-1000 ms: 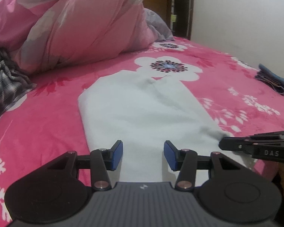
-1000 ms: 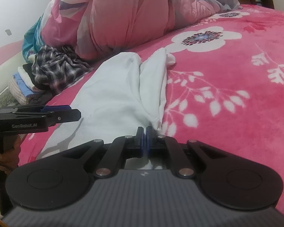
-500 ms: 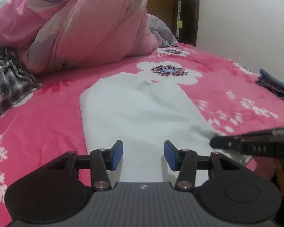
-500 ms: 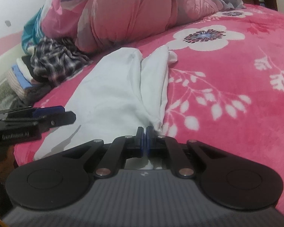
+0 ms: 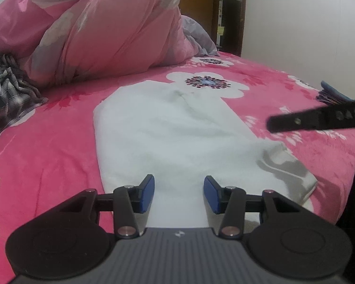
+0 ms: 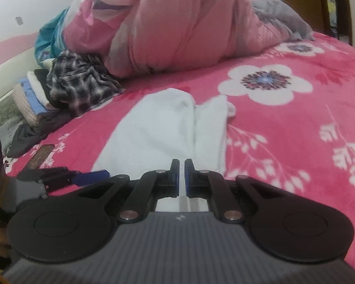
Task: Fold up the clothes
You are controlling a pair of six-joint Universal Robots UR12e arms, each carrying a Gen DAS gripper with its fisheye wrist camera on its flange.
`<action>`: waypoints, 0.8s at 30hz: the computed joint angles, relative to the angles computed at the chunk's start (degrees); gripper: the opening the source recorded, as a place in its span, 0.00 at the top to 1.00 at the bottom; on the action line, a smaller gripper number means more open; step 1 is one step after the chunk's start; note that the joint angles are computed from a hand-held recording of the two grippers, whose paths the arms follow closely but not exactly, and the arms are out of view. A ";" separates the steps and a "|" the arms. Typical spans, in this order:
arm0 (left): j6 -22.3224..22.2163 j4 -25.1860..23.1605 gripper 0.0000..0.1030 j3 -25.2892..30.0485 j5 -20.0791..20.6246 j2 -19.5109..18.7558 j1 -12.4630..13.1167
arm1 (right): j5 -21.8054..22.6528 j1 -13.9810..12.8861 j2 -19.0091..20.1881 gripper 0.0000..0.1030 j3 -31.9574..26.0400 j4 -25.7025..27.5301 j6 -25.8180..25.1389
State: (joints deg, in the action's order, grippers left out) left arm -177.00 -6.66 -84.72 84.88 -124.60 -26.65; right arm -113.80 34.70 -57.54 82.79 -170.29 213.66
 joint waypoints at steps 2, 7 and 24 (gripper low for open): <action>0.27 0.29 0.54 -0.20 -0.60 0.02 0.12 | 0.44 -0.24 0.46 0.97 -0.78 1.61 0.22; 1.16 0.91 0.54 -0.59 -2.20 0.01 0.44 | 2.37 -1.31 1.03 0.99 -1.23 8.71 4.86; 2.59 -0.59 0.53 -0.65 -8.95 0.11 1.85 | 7.21 -3.64 1.98 0.96 -5.37 13.51 6.07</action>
State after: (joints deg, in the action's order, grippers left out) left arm -174.41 -7.24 -85.37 75.93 -124.49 -24.80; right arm -106.58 31.06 -55.56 77.42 -156.78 219.73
